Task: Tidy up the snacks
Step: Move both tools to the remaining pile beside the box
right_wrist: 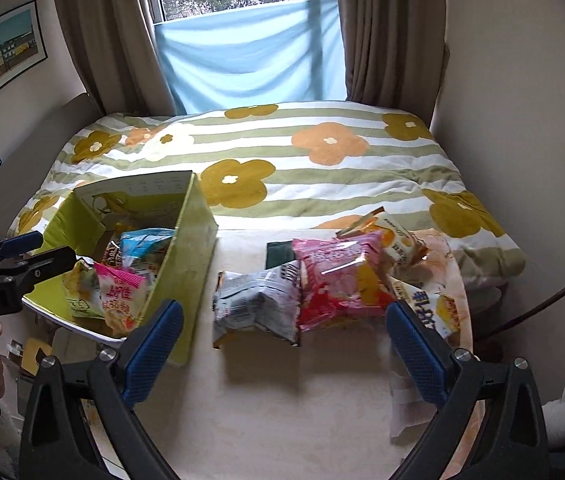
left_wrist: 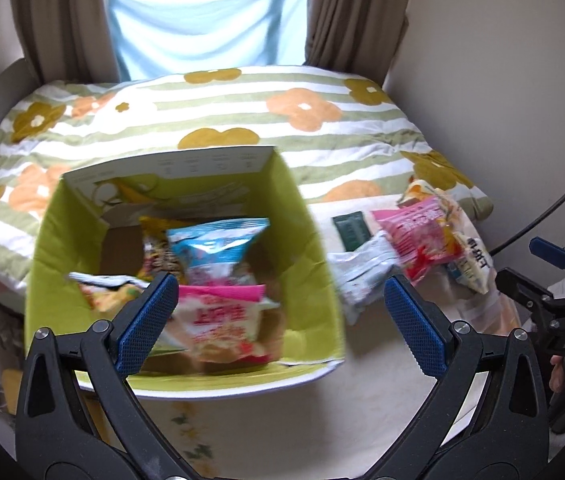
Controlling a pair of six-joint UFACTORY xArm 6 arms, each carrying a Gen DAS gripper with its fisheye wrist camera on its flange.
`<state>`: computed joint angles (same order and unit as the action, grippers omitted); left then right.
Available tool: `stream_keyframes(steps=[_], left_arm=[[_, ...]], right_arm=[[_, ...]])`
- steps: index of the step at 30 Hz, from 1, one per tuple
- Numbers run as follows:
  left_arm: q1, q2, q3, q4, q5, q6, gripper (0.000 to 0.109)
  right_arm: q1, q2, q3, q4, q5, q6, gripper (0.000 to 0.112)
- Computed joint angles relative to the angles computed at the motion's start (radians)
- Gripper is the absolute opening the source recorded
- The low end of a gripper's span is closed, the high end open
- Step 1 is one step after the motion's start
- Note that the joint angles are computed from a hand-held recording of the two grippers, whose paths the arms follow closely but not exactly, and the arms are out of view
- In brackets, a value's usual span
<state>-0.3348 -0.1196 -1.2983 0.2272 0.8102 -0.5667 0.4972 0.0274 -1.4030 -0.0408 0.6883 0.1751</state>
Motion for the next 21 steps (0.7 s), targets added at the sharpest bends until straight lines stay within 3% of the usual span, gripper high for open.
stream_keyframes(steps=[10,21], left_arm=[[-0.165,0.374,-0.409,0.027,0.115,-0.125,0.102],[-0.195,0.82,-0.97,-0.099,0.311,-0.105,0.102]], right_arm=[[-0.187,0.019,0.05,0.227,-0.008,-0.317,0.101],[-0.281,0.122,0.025,0.375,0.008,-0.55,0.101]])
